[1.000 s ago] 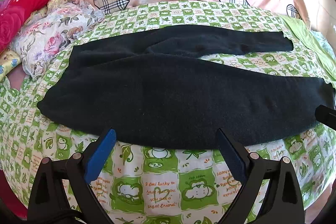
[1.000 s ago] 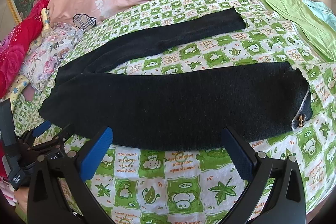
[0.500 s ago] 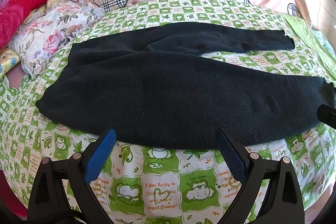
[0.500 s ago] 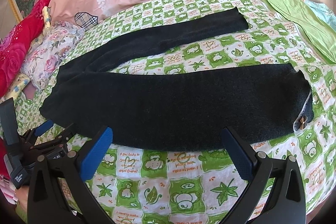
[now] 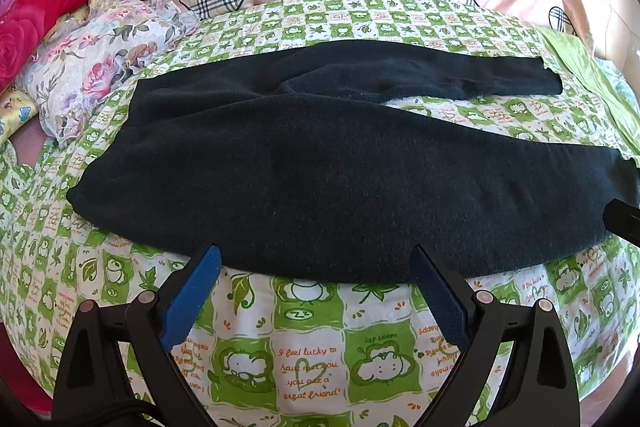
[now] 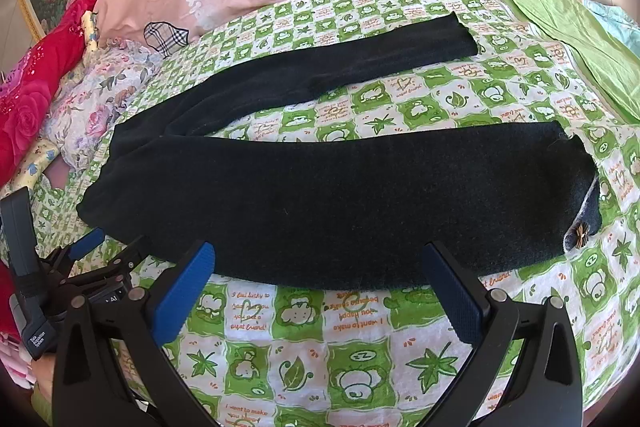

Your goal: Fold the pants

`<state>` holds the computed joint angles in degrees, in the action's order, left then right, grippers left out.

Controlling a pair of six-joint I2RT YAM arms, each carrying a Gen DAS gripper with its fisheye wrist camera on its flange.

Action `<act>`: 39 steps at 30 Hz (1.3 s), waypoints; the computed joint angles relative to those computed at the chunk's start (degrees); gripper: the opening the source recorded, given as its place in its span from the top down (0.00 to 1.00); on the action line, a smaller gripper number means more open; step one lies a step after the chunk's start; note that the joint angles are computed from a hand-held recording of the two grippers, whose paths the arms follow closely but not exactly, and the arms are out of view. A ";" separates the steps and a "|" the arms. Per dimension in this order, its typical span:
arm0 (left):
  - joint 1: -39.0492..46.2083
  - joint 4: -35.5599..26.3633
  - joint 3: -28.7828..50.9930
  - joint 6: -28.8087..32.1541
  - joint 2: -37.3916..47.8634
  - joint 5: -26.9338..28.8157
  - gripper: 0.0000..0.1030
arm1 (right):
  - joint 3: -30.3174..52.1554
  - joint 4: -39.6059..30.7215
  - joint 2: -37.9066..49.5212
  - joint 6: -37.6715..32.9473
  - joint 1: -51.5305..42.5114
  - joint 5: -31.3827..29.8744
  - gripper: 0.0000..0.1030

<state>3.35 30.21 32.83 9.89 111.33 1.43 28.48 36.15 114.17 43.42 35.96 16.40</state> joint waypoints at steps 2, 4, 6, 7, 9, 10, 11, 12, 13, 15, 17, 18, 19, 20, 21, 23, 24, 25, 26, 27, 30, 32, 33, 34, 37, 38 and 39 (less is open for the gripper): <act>0.32 -0.09 0.11 0.18 0.13 0.26 0.07 | 0.12 -0.09 0.14 0.15 -0.01 -0.17 0.00; 0.33 -0.09 0.16 0.17 0.19 0.14 0.07 | 0.19 -0.05 0.24 -0.03 -0.23 -0.39 0.00; 0.41 -0.37 0.30 0.07 0.14 0.31 0.07 | 0.22 -0.07 0.26 -0.01 -0.18 -0.39 0.00; 0.41 -0.44 0.35 0.05 0.12 0.32 0.07 | 0.22 -0.11 0.24 -0.06 -0.21 -0.39 0.00; 0.31 -0.39 0.33 0.04 0.08 0.23 0.07 | 0.22 -0.10 0.28 0.03 -0.09 -0.30 0.00; 0.22 -0.35 0.30 0.05 0.07 0.14 0.07 | 0.14 0.12 0.34 -0.01 -0.18 -0.42 0.00; 0.26 -0.15 0.19 0.21 0.10 0.10 0.07 | 0.16 0.04 0.26 -0.10 -0.30 -0.55 0.00; 0.21 -0.01 0.10 0.27 0.10 0.08 0.07 | 0.16 0.13 0.29 0.00 -0.19 -0.50 0.00; 0.13 0.06 0.07 0.32 0.09 0.06 0.07 | 0.25 -0.11 0.22 -0.09 -0.22 -0.48 0.00; -0.01 0.12 -0.10 0.37 -0.03 0.06 0.07 | 0.26 -0.19 0.15 -0.28 -0.37 -0.60 0.00; -0.09 0.00 -0.02 0.34 -0.02 0.19 0.07 | 0.24 -0.13 0.10 -0.18 -0.43 -0.72 0.00; -0.14 -0.11 0.07 0.34 0.03 0.23 0.07 | 0.21 0.07 0.14 -0.35 -0.54 -0.82 0.00; -0.18 -0.26 0.20 0.36 0.09 0.30 0.07 | 0.25 0.13 0.23 -0.37 -0.57 -0.84 0.00; -0.09 -0.53 0.27 0.46 0.04 0.51 0.07 | 0.31 0.09 0.28 -0.40 -0.66 -0.99 0.00; 0.07 -0.95 0.42 0.62 -0.04 0.86 0.07 | 0.22 0.12 0.18 -0.46 -0.78 -1.18 0.00; 0.10 -1.52 0.80 0.68 -0.03 1.08 0.07 | 0.18 0.19 0.19 -0.40 -0.71 -1.22 0.00; 0.12 -1.76 0.98 0.74 0.01 1.19 0.07 | 0.21 0.09 0.19 -0.28 -0.62 -1.12 0.00; 0.13 -2.26 1.35 0.81 0.04 1.42 0.07 | 0.16 0.20 0.19 -0.33 -0.63 -1.00 0.00; 0.19 -2.66 1.66 0.92 0.06 1.66 0.07 | 0.14 0.26 0.22 -0.17 -0.51 -0.97 0.00; 0.21 -3.00 1.93 1.03 0.09 1.82 0.07 | 0.14 0.22 0.21 -0.18 -0.63 -1.12 0.00; 0.17 -4.17 2.70 1.43 0.11 2.49 0.07 | -0.11 0.04 -0.19 -0.39 -1.46 -2.02 0.00; -0.04 -5.28 3.33 1.70 0.06 2.91 0.07 | -0.29 -0.30 -0.58 -0.58 -2.23 -2.67 0.00; -0.08 -5.67 3.57 1.93 0.04 3.25 0.07 | -0.56 -0.32 -0.89 -0.61 -2.47 -2.84 0.00; -0.23 -6.01 3.81 2.23 0.03 3.52 0.07 | -1.00 0.01 -1.18 -0.61 -2.59 -2.85 0.00; -0.67 -7.87 5.07 2.88 -0.11 3.96 0.07 | -1.43 0.06 -1.97 -1.69 -4.54 -4.23 0.00; -0.56 -9.37 5.93 3.03 -0.25 4.83 0.07 | -1.48 -0.02 -2.30 -1.94 -5.27 -4.85 0.00; -0.51 -10.69 6.73 3.08 -0.49 5.51 0.07 | -1.32 -0.33 -2.64 -2.50 -6.28 -5.81 0.00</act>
